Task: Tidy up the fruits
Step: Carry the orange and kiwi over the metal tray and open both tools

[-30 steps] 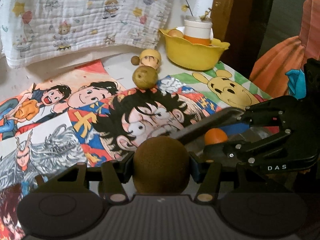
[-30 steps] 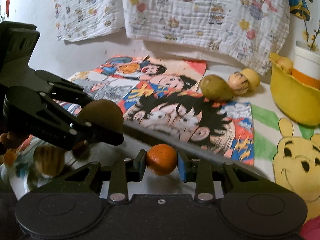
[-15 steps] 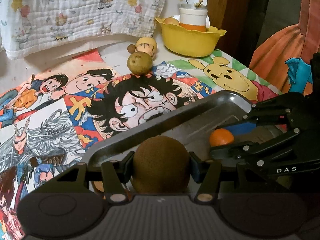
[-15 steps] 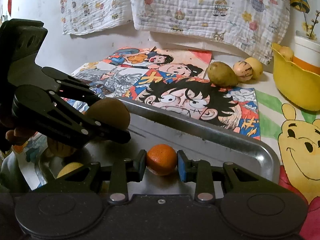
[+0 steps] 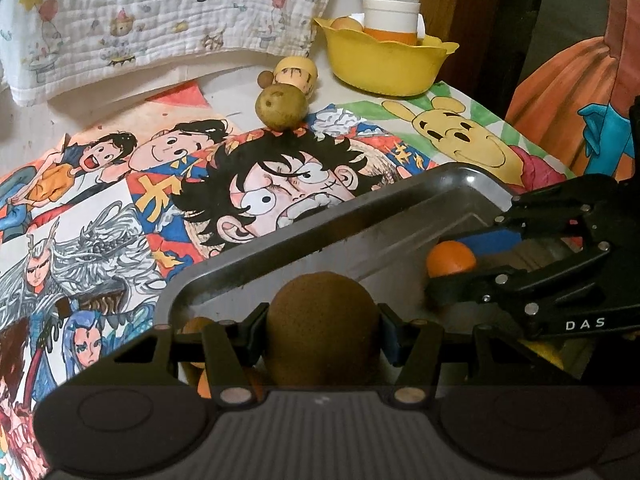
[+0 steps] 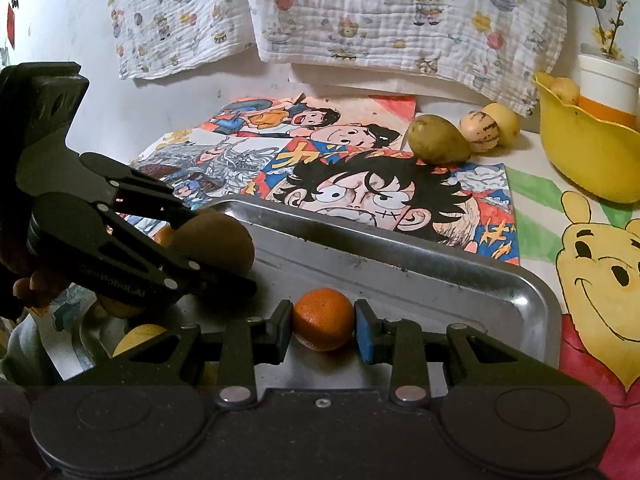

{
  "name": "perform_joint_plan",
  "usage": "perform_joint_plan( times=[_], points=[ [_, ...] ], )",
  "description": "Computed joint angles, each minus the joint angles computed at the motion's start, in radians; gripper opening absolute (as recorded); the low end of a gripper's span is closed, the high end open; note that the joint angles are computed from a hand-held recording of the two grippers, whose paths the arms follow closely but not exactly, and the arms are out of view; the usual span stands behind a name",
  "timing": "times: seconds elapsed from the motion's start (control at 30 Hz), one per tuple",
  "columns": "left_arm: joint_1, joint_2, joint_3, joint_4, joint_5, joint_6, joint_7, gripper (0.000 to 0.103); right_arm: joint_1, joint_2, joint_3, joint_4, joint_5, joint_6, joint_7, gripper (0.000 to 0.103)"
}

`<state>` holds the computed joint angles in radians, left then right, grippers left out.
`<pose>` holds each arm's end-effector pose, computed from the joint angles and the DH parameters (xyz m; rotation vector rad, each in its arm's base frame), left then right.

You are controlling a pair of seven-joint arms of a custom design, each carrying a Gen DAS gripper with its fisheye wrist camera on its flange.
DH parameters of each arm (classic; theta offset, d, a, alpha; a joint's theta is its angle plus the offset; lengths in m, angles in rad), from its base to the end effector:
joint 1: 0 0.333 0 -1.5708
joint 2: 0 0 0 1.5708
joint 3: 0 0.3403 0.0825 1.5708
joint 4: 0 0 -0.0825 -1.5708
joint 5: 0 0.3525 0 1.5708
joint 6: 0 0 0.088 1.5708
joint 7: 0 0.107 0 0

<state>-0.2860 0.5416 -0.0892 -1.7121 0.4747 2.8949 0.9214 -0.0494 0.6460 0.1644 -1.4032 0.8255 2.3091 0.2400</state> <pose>0.6476 -0.2719 0.3879 -1.7629 1.9895 -0.7612 0.7336 0.0689 0.3969 -2.2125 0.7720 -0.1241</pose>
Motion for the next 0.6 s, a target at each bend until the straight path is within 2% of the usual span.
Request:
perform_joint_plan(
  times=[0.07,0.2,0.4,0.6],
  points=[
    [0.002,-0.002,-0.003,0.001,-0.005,-0.008,0.002,0.06,0.0,0.001,-0.001,0.002,0.001,-0.003,0.009,0.036],
    [-0.045,-0.015,0.054,-0.003,0.049,-0.003,-0.063,0.064,-0.003,0.001,-0.001,0.002,0.006,-0.001,0.022,0.04],
    [-0.088,-0.048,0.108,-0.021,0.151,0.013,-0.179,0.073,-0.017,-0.007,0.002,-0.009,0.035,-0.004,0.053,0.048],
    [-0.151,-0.095,0.183,-0.059,0.336,0.029,-0.384,0.09,-0.046,-0.05,0.016,-0.064,0.116,-0.01,0.017,0.068]
  ],
)
